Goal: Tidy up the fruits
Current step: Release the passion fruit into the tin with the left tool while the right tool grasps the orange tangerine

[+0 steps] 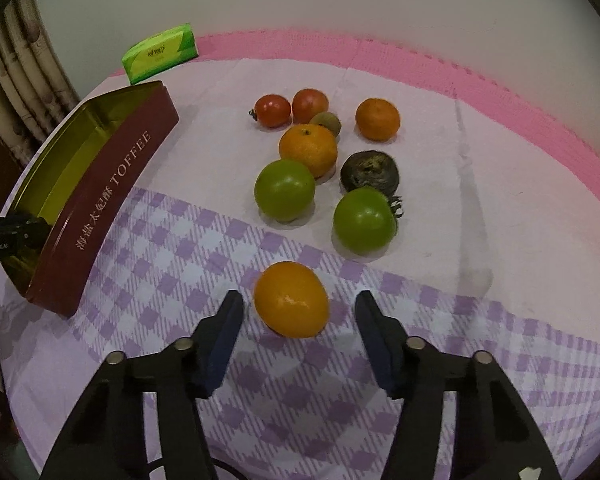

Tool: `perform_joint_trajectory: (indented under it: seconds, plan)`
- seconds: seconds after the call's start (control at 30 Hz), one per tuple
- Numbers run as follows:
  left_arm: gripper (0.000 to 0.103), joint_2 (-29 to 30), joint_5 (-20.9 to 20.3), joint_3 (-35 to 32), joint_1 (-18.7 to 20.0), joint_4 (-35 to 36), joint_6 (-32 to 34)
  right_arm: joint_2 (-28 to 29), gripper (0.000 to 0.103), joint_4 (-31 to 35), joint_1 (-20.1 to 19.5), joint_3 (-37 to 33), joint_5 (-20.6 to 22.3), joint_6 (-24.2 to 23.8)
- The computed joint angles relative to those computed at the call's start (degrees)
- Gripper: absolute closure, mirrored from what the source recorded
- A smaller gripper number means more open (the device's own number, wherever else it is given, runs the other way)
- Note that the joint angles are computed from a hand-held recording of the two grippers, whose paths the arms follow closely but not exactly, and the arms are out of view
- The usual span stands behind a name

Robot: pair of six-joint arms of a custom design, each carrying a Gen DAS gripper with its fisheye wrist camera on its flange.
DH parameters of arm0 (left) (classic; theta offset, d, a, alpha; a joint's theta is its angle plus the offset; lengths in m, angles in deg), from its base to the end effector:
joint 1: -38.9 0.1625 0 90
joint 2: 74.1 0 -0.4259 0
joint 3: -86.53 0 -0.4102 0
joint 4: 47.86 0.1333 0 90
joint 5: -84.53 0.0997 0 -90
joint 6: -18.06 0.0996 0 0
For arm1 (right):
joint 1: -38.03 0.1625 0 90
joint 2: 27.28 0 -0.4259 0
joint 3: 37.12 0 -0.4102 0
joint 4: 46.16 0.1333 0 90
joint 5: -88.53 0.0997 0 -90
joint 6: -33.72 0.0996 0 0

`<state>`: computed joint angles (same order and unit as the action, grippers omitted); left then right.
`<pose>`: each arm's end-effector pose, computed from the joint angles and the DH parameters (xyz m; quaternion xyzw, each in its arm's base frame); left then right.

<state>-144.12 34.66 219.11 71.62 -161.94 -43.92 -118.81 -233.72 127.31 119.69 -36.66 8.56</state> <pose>-0.2005 -0.3636 0.0771 0.0766 0.8907 -0.1230 0.4308 0.0723 -0.2889 0.2001 0.1117 -0.9127 0.1932 0.3423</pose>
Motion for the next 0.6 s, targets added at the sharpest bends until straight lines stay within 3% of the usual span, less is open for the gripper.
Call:
perform_joint_trajectory:
  seconds: [0.17, 0.4, 0.6]
  plan:
    - [0.052, 0.1, -0.2, 0.1, 0.1, -0.4, 0.2, 2.7, 0.068, -2.9, 0.1, -0.2, -0.4, -0.6]
    - [0.040, -0.3, 0.2, 0.5, -0.6, -1.0, 0.2, 2.7, 0.070, -3.5, -0.3, -0.1, 0.1, -0.6]
    - [0.035, -0.5, 0.5, 0.8, -1.4, -1.4, 0.3, 1.7, 0.070, -1.7, 2.8, -0.7, -0.9, 0.7]
